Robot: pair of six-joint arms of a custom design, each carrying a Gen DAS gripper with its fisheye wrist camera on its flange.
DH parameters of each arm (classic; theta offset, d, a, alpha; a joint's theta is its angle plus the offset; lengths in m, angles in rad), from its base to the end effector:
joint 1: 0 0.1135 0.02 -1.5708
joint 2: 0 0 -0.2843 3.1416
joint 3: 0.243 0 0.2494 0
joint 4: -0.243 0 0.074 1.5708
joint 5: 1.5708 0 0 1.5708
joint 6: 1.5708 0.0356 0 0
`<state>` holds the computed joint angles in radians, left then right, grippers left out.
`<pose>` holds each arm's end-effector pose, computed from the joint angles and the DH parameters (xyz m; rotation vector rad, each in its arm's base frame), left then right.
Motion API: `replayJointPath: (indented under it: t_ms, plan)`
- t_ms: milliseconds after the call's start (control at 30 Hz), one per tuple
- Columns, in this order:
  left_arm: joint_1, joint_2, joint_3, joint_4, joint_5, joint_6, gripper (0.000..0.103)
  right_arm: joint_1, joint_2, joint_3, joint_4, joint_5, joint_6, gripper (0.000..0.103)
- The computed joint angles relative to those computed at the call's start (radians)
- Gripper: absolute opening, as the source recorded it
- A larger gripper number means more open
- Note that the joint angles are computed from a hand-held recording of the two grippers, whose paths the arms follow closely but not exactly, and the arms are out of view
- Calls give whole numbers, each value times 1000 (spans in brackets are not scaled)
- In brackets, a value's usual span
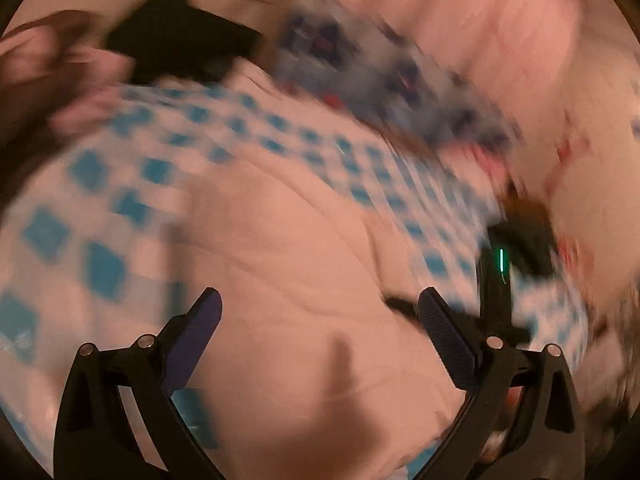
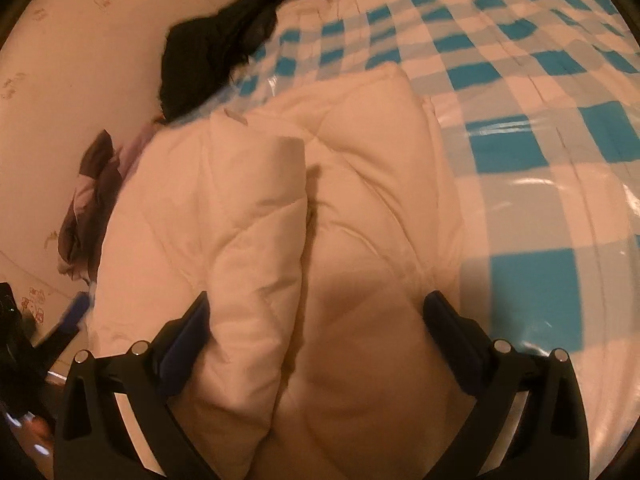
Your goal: Fold large clothes
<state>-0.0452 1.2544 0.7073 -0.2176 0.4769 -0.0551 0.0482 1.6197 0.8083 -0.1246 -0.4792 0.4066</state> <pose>0.2447 -0.0274 0.2359 0.2264 2.2947 -0.6058 0.3056 0.0312 0.1782 0.2502 2.5156 0.7864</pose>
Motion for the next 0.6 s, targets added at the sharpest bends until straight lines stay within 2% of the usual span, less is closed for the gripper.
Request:
replayJointPath:
  t_ms: [33,67,100,133,200,300,333,400,433,467,500,533,600]
  plan:
    - [-68,26,-13,30,-95,-7,95,-4,6,56,-90,12,-11,98]
    - [-149,33,-49,88,-235,4,95,-12,-16,113,-185,45,-15,98]
    - [-188,45,-64,110,-302,16,95,-5,-48,127,-196,73,8,98]
    - [-185,46,-86,142,-300,8,95,-13,-90,141,-171,69,51,98]
    - [-159,49,-98,165,-267,10,95,-11,-111,166,-54,-8,140,98]
    - [-186,37,-108,174,-312,14,95,14,28,201,296,-251,370,98]
    - [-193,33,-120,193,-328,18,95,34,101,227,348,-258,414,98]
    - [-183,1,-140,205,-325,12,95,84,212,295,265,-109,293,97]
    - [-178,-2,-164,250,-292,7,95,105,292,315,248,-19,205,97]
    - [-195,-2,-191,299,-294,2,95,93,326,293,311,-38,217,97]
    - [-216,9,-196,320,-323,1,95,64,349,238,427,-65,279,92]
    - [-251,29,-189,328,-374,0,95,42,364,230,442,-67,297,84]
    - [-249,30,-200,364,-363,-27,95,18,385,254,404,-105,259,82]
